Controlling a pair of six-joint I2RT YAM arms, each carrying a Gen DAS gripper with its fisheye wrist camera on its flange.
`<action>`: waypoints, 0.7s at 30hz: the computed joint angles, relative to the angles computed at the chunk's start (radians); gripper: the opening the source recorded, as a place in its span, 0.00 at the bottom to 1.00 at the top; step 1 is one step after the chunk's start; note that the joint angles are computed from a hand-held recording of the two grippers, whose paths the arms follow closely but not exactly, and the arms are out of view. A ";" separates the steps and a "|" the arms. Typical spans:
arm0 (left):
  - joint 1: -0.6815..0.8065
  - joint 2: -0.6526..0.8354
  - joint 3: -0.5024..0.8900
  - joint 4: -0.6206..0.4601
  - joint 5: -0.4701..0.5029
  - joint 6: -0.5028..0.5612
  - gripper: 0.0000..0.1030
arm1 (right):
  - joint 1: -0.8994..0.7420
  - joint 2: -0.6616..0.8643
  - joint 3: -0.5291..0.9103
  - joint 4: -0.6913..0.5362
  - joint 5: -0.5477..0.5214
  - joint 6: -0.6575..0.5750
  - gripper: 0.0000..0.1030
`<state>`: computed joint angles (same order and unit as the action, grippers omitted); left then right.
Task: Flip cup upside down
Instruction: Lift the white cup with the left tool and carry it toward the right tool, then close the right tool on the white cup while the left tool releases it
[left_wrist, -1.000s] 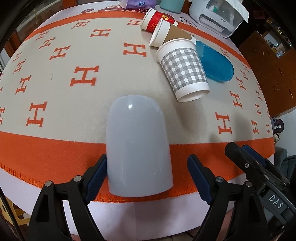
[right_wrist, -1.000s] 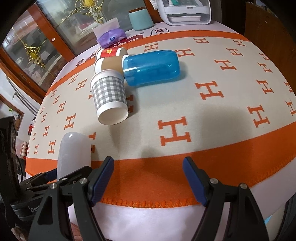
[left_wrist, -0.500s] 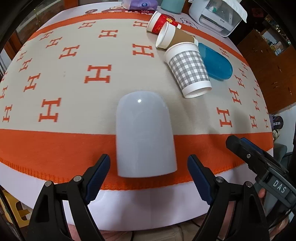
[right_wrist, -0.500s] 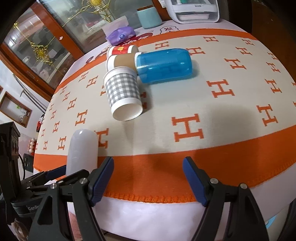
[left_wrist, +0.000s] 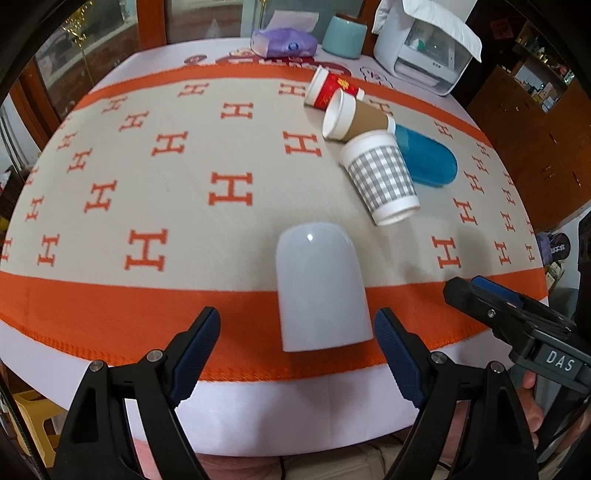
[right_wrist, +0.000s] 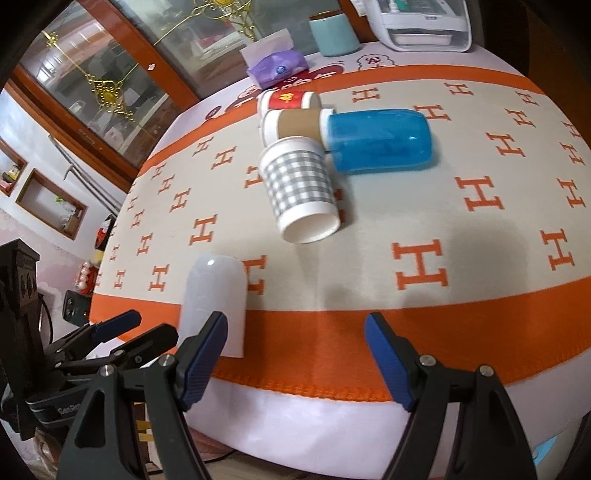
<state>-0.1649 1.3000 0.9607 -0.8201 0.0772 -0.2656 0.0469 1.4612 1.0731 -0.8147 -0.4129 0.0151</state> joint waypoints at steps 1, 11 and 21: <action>0.003 -0.002 0.003 0.002 -0.006 0.002 0.81 | 0.006 0.006 0.010 -0.007 -0.003 0.002 0.75; 0.057 0.000 0.011 0.028 -0.043 0.035 0.81 | 0.084 0.085 0.087 -0.026 -0.007 0.027 0.75; 0.123 0.027 -0.003 0.083 -0.084 0.075 0.82 | 0.139 0.260 0.198 -0.061 -0.041 0.042 0.75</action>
